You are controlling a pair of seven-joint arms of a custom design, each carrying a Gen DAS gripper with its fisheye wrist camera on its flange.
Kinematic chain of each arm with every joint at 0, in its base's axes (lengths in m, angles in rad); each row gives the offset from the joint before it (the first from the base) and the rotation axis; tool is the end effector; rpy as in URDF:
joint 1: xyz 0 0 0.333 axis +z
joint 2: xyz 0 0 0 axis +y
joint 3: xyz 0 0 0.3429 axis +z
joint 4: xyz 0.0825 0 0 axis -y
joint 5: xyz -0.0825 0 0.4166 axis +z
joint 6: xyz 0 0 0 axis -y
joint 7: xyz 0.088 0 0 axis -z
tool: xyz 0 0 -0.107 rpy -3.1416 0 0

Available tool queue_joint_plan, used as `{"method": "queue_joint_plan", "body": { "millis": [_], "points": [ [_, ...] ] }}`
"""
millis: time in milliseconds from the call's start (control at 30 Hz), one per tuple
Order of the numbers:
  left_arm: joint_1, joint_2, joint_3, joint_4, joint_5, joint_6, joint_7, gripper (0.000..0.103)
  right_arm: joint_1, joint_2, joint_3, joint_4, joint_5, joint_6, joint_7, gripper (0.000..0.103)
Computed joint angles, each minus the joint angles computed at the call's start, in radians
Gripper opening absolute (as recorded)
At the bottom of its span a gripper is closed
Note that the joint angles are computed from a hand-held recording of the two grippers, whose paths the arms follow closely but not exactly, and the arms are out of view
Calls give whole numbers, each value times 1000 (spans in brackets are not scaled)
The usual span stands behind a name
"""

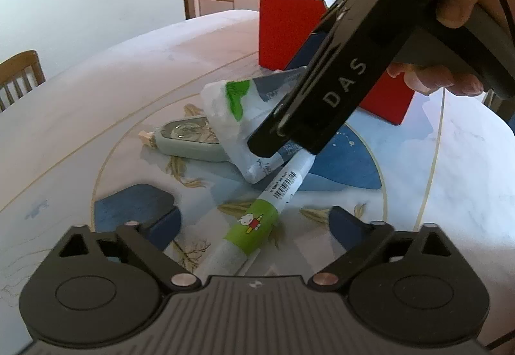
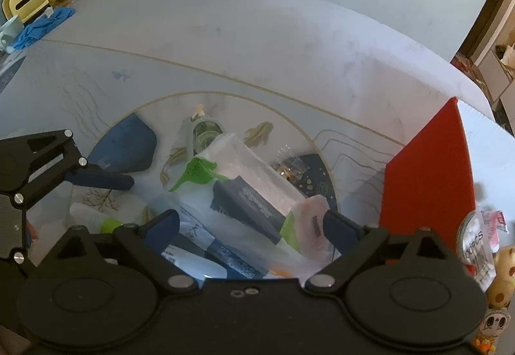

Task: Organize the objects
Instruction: 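Grasp the white plastic bag with the right tool while the left tool grasps the green-white tube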

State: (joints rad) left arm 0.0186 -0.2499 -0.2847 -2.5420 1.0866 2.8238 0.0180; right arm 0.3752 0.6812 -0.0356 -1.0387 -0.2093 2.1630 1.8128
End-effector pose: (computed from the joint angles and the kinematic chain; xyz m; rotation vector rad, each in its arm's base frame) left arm 0.4473 -0.1685 0.3969 -2.0022 1.4666 -0.6460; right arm 0.7816 0.2786 0.5094 -2.1573 1.7845 -0.5724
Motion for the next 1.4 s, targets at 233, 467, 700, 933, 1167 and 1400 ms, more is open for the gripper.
{"method": "queue_joint_plan", "body": {
  "millis": [233, 467, 700, 933, 1167, 1400],
  "points": [
    [1, -2, -2, 8, 56, -5, -36, 57, 2, 1, -4, -7, -3, 4, 13, 84],
    [-22, -4, 2, 13, 11, -14, 25, 33, 14, -23, -20, -39, -35, 8, 65, 65],
    [-32, -4, -8, 20, -24, -41, 65, 22, 33, -40, -33, -47, -86, -29, 134, 42],
    [-39, -4, -10, 23, -46, -58, 62, 17, 40, -96, -23, -110, -107, -1, 191, 28],
    [-33, -20, -9, 8, -107, -50, 2, 16, 45, -176, -15, -208, -132, 38, 264, 22],
    [-14, -45, -25, -15, -167, -40, -50, 16, 41, -262, -1, -315, -159, 86, 330, 19]
  ]
}}
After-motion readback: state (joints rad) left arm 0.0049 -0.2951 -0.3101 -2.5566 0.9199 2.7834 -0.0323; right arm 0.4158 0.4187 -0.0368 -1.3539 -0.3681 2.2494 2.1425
